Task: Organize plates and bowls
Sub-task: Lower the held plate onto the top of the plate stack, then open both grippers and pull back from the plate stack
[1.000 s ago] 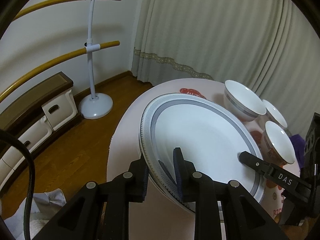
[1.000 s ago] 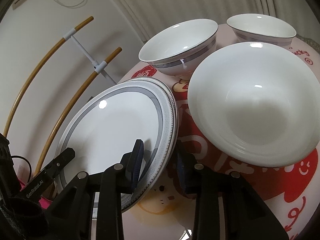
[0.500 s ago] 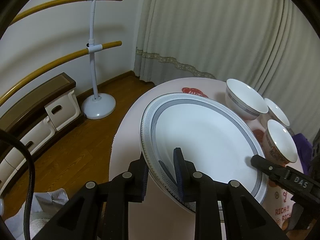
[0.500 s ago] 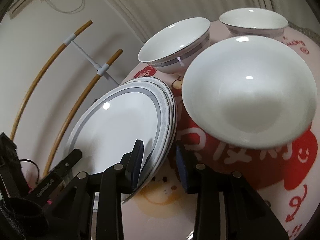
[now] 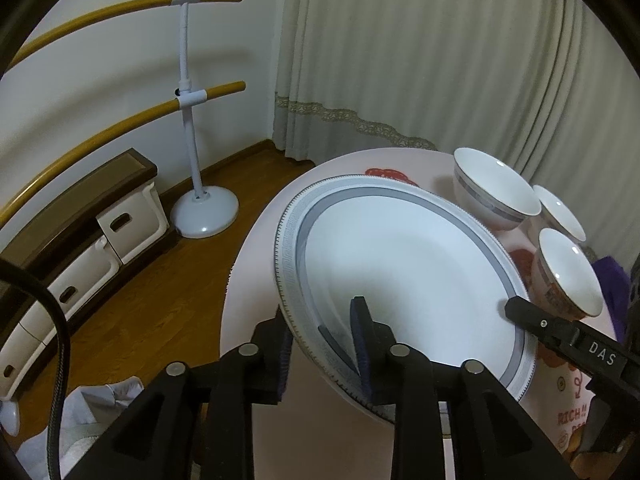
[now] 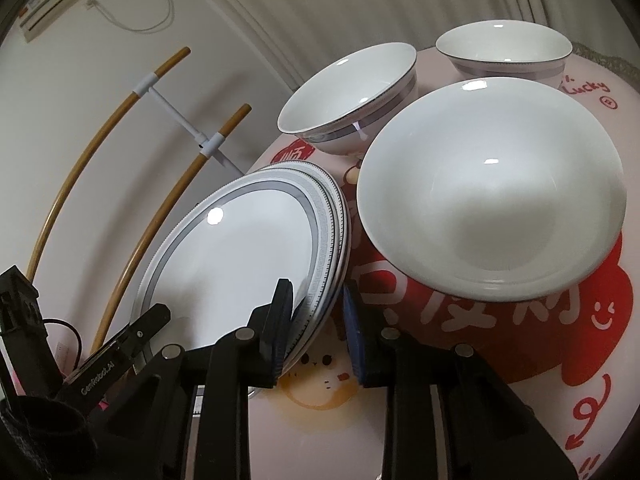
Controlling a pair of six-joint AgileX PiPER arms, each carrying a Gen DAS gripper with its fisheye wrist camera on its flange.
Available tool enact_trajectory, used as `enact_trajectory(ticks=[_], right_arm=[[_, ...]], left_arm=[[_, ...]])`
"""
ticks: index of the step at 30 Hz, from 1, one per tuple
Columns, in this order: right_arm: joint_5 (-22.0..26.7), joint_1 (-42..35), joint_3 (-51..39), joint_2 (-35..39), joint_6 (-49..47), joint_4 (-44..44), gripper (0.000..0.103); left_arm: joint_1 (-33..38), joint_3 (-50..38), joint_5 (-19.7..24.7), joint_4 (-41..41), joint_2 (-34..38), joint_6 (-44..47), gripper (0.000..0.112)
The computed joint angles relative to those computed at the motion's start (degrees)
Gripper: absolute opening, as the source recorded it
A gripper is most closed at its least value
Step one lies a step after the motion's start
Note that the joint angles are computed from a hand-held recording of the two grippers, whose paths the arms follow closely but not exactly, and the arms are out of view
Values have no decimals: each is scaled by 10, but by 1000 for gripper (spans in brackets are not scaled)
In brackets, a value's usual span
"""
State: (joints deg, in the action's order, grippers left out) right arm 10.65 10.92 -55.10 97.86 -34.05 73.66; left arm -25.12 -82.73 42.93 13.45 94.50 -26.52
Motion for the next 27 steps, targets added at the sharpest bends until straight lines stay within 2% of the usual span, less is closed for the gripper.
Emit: enact_trajectory(ticks=[4,7,11,13,15,18,21,27], right_arm=[[18,-8,-3,5,-12,18,28],[32,-17,1,7,-62,77,28],[35,-14,-7,15,-58,75,28],[28,-10,-8,16,-71,84,25],[17,-3,-10,15,-48,56,25],[12,-1,-7,15,-80,87,25],[6,7,-13,19,-67,73,26],[5,8,-10,16,-82,89,26]], left_arm=[[-5,1,1,9,0,-7,28],[-1,4,0,5,-3,1,28],[3,6,-2,-3,-4,6,28],[4,7,0,-3,-5,6,29],[5,1,7,-5,0,4,30],[5,0,11,-4,-2,3,30],[2,-2,12,-8,-5,8,34],[4,0,17,-16,-8,16,35]])
